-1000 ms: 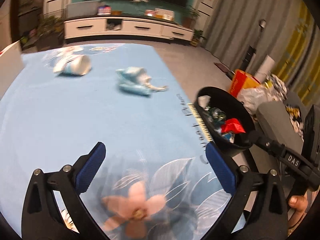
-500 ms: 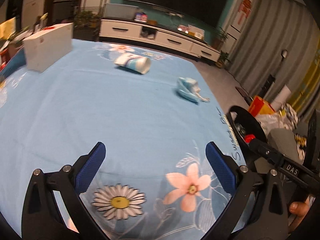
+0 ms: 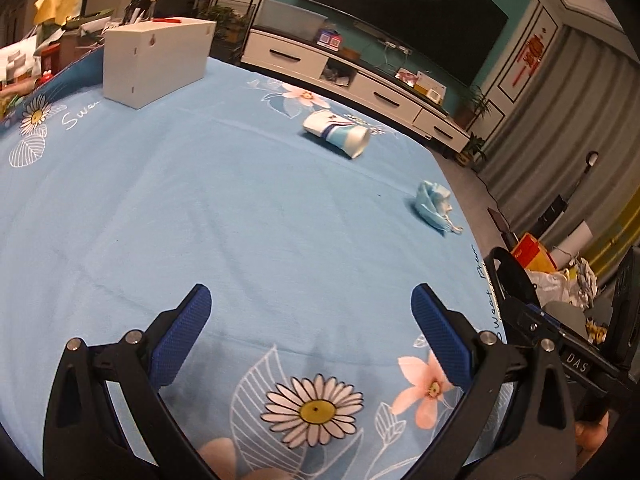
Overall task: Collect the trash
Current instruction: 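Move both tools back toward the paper cup and blue mask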
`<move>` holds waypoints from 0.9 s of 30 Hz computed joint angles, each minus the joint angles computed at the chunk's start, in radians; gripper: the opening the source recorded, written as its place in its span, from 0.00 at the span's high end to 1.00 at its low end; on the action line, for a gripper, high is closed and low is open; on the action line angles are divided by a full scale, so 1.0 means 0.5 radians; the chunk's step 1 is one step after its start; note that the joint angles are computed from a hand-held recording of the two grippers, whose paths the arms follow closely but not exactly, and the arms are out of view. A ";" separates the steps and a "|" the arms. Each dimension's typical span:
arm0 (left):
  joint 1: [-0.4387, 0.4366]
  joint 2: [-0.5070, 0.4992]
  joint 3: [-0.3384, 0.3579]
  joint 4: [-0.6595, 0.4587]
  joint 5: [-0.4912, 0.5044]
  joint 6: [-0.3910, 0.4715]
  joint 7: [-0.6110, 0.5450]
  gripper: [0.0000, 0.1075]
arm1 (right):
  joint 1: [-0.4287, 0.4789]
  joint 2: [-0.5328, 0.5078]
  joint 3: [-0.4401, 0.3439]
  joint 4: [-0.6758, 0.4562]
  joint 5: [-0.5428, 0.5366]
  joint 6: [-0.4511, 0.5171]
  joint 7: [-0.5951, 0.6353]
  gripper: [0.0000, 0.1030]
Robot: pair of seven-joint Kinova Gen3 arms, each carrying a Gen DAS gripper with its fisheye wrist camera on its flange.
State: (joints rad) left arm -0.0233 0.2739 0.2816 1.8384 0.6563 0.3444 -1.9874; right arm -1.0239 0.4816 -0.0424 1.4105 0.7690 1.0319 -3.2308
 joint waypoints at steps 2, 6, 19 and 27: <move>0.028 0.023 -0.036 -0.026 -0.039 0.002 0.053 0.07 | 0.028 0.029 -0.002 -0.037 -0.016 0.005 0.059 0.16; 0.041 0.075 -0.057 -0.080 -0.097 0.009 0.122 0.07 | 0.065 0.072 0.019 -0.097 -0.032 -0.005 0.163 0.16; 0.222 0.290 -0.191 -0.367 -0.523 0.076 0.556 0.07 | 0.245 0.185 0.119 -0.184 -0.077 -0.205 0.562 0.16; 0.389 0.449 -0.324 -0.638 -0.822 0.172 0.881 0.07 | 0.376 0.356 0.192 -0.397 -0.140 -0.271 0.937 0.16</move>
